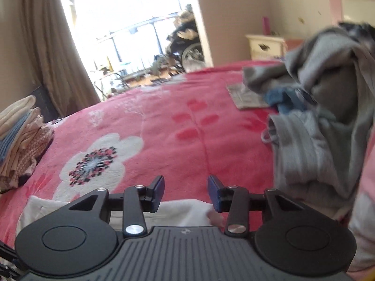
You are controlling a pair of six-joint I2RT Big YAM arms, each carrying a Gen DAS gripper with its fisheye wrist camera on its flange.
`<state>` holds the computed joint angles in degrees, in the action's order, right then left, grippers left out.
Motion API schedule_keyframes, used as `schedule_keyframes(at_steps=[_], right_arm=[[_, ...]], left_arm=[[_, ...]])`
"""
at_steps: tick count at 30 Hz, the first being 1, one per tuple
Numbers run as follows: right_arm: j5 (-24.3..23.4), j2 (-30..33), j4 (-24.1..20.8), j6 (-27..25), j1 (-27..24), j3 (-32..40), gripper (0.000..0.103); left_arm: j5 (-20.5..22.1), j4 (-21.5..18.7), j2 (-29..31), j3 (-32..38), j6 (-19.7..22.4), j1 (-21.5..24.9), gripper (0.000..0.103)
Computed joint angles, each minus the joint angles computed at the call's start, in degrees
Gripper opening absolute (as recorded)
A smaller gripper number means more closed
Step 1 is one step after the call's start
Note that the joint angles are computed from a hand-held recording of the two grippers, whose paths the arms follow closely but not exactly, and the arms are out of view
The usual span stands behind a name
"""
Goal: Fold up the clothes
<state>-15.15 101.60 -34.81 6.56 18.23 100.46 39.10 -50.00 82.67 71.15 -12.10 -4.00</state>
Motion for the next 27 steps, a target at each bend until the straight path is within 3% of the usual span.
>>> schedule_keyframes(at_steps=[5, 6, 10, 14, 18, 21, 25, 27], right_arm=[[4.33, 4.63, -9.42, -2.53, 1.19, 4.1, 0.035], [5.52, 4.68, -9.43, -2.56, 1.0, 3.49, 0.024], [6.49, 1.2, -5.47, -1.48, 0.35, 0.08, 0.026], [4.81, -3.9, -3.8, -5.12, -0.2, -2.46, 0.026], [-1.17, -5.18, -16.55, -13.97, 0.36, 1.83, 0.026], [0.96, -5.99, -20.54, -21.24, 2.84, 0.42, 0.025], [8.61, -4.38, -22.53, -19.14, 4.3, -3.21, 0.025], [7.83, -5.63, -20.68, -16.33, 3.62, -4.65, 0.023]], left_arm=[[-0.92, 0.61, -0.33, -0.19, -0.84, -0.37, 0.039], [-1.18, 0.89, -0.46, -0.32, -0.95, -0.46, 0.039], [-2.67, 1.92, -0.94, -0.69, -1.45, -1.01, 0.039], [-5.45, 1.67, -1.8, -0.23, -1.17, -1.94, 0.04], [-5.54, 3.16, -3.94, -0.54, -1.2, -2.04, 0.04], [-6.45, 4.92, -5.5, -1.09, -0.76, -2.53, 0.041], [-10.2, 3.85, -5.45, -2.26, 0.21, -4.26, 0.041], [-13.01, 4.48, -5.35, -4.11, 0.89, -5.18, 0.04]])
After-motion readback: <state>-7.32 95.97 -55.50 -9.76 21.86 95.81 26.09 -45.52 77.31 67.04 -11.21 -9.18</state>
